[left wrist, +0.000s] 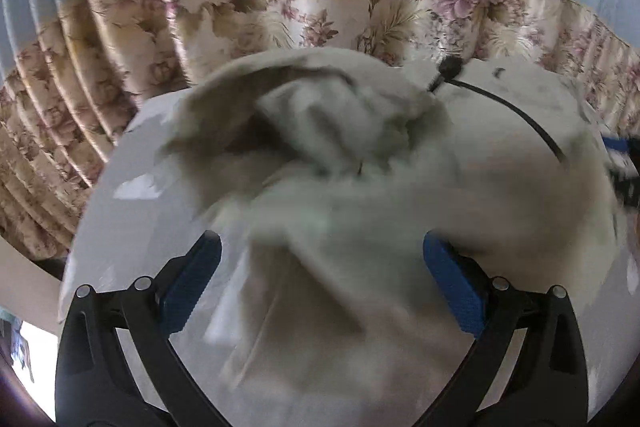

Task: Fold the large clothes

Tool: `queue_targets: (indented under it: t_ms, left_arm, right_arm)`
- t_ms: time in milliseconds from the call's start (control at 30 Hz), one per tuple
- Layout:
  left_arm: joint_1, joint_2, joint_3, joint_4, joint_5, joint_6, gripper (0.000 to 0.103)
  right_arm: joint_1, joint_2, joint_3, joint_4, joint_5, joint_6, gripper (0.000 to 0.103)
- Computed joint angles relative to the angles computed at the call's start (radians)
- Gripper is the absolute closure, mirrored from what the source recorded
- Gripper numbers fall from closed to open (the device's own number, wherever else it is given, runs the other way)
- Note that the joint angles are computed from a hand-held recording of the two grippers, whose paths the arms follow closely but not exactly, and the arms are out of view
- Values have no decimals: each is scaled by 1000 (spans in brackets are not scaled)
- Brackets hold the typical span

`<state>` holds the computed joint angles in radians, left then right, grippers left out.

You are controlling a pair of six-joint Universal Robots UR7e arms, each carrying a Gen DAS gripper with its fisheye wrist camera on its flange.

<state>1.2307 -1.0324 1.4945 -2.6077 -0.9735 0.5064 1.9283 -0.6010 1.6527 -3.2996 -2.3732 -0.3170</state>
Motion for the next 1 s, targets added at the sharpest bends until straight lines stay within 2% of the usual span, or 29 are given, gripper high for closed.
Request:
queue_targets:
  t_ms: [33,67,100,133,200,233,300,400,433,467,500,533,567,600,633,667,700,733,767,867,1000]
  left_arm:
    - [3,24,-30,14,-13,-14,4]
    - [8,53,-71,40,-31,-41,17]
    - [10,71,-102,78,-42,-64,35]
    - [9,89,-130,102,-44,-81,45]
    - [4,111,-166,114,-55,-95,73]
    - [2,120,-187,124,-62,-105,77]
    - [16,137,-266,192,-125,-186,83]
    - [59,168,-403,294,-258,-318,84]
    - [72,185,-448,327,-283,-347,77]
    - [87,218,-521,402,-293,-372,63]
    - [96,250,-579,455,-260,-402,60]
    - [102,273,-607,468,-185,-428,59]
    - [105,281,-617,486,-143,-432,55]
    - [112,284,-626,515,-140,-434,50]
    - [121,274,-619,525,-160,-441,44]
    - [129,246,-580,497,-179,-451,32]
    - [130,222,-542,468,-174,-448,19]
    - [126,193,-492,427,-155,-427,16]
    - [121,168,-448,387,-134,-401,12]
    - [112,116,-362,331,-102,-336,9]
    - [110,66,-266,301,-120,-279,9]
  right_arm:
    - [-9,-4,1,13,31,8,41]
    - [-13,-9,2,21,43,24,53]
    - [-13,-10,-2,12,38,30,79]
    - [-17,-18,-2,-1,46,35,91]
    - [-41,-65,18,-6,143,91,96]
    - [-45,-73,16,-18,160,98,96]
    - [-50,-89,16,-61,201,113,97]
    - [-72,-130,35,-132,327,182,97]
    - [-92,-142,37,-132,374,229,96]
    - [-105,-146,28,-97,387,265,95]
    - [-121,-149,12,-26,390,316,88]
    - [-135,-142,-11,42,368,368,77]
    - [-142,-133,-25,80,332,398,71]
    - [-147,-129,-34,123,307,423,60]
    - [-154,-136,-19,125,307,446,54]
    - [-156,-153,14,84,326,455,51]
    - [-155,-162,32,52,333,453,42]
    - [-148,-177,61,0,329,448,37]
    - [-135,-187,82,-41,304,442,37]
    - [-102,-201,112,-82,227,412,35]
    - [-68,-207,169,-2,267,414,35]
